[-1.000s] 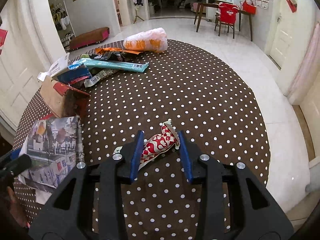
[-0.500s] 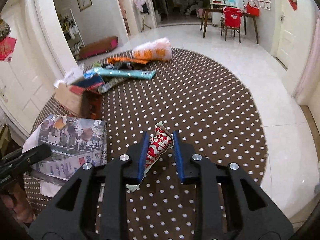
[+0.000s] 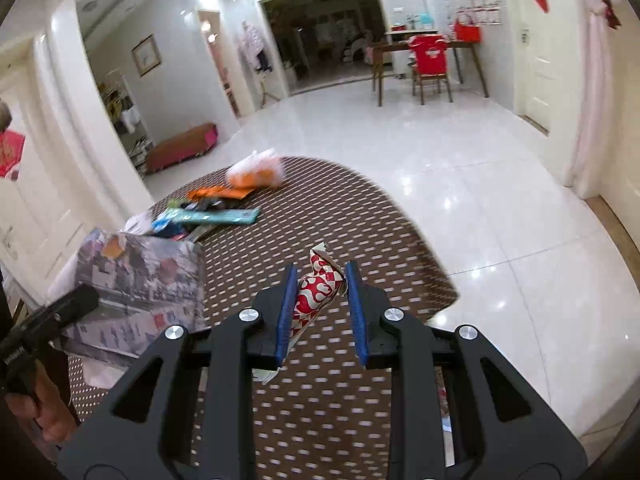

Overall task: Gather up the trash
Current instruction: 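Carry both items to the blue bucket and open both grippers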

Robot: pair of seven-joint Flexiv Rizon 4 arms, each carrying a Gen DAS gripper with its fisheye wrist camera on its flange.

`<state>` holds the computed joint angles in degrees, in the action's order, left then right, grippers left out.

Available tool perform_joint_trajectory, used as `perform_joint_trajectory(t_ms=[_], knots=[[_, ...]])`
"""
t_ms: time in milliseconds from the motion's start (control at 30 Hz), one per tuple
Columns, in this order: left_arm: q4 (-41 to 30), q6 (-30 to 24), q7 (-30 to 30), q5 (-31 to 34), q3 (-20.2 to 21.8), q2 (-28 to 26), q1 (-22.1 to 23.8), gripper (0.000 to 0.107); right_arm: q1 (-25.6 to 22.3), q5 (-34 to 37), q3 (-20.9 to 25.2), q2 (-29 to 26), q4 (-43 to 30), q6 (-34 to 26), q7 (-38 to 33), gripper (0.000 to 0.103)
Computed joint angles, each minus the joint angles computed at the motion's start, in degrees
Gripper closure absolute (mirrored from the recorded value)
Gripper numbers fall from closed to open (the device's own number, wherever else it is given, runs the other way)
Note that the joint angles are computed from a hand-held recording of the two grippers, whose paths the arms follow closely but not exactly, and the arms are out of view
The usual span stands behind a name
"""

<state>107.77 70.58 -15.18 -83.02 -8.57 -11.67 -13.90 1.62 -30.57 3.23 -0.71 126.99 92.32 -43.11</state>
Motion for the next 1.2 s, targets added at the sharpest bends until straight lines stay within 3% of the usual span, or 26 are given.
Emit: perform_joint_trajectory(t_ms=[200, 267, 533, 600, 767, 833, 1000, 1200], knots=[[-5.0, -0.3, -2.2, 5.1, -2.6, -3.4, -1.9, 0.090, -4.8, -1.1, -1.3, 2.3, 2.5, 1.1, 1.9, 0.078], [-7.0, -0.5, -4.2, 8.4, -3.7, -5.1, -2.5, 0.090, -6.0, 2.3, -1.7, 2.9, 3.3, 0.7, 0.0, 0.078], [-16.0, -2.6, -16.7, 27.3, -6.5, -13.3, -4.0, 0.090, -6.1, 33.5, -3.4, -1.1, 0.3, -5.7, -20.3, 0.078], [-18.2, -3.3, -20.0, 32.2, -6.5, -15.3, -4.4, 0.090, -7.8, 42.5, -2.0, -4.3, -2.6, -8.4, -27.0, 0.078], [-25.9, -7.7, -29.3, 44.6, -5.1, -21.0, -6.3, 0.090, -13.4, 54.3, 1.5, -11.9, -9.0, -14.0, -34.9, 0.072], [-29.5, -9.9, -32.8, 49.4, -4.3, -23.5, -7.3, 0.090, -15.6, 58.1, 2.8, -13.8, -10.7, -15.8, -36.3, 0.052], [-37.9, -16.2, -39.1, 58.4, -3.5, -29.1, -9.0, 0.090, -17.4, 61.1, 2.7, -12.7, -9.3, -13.6, -36.8, 0.031], [-48.4, -24.3, -42.7, 65.6, -2.2, -35.7, -11.6, 0.089, -18.5, 62.9, 2.0, -8.6, -7.0, -9.5, -37.1, 0.019]])
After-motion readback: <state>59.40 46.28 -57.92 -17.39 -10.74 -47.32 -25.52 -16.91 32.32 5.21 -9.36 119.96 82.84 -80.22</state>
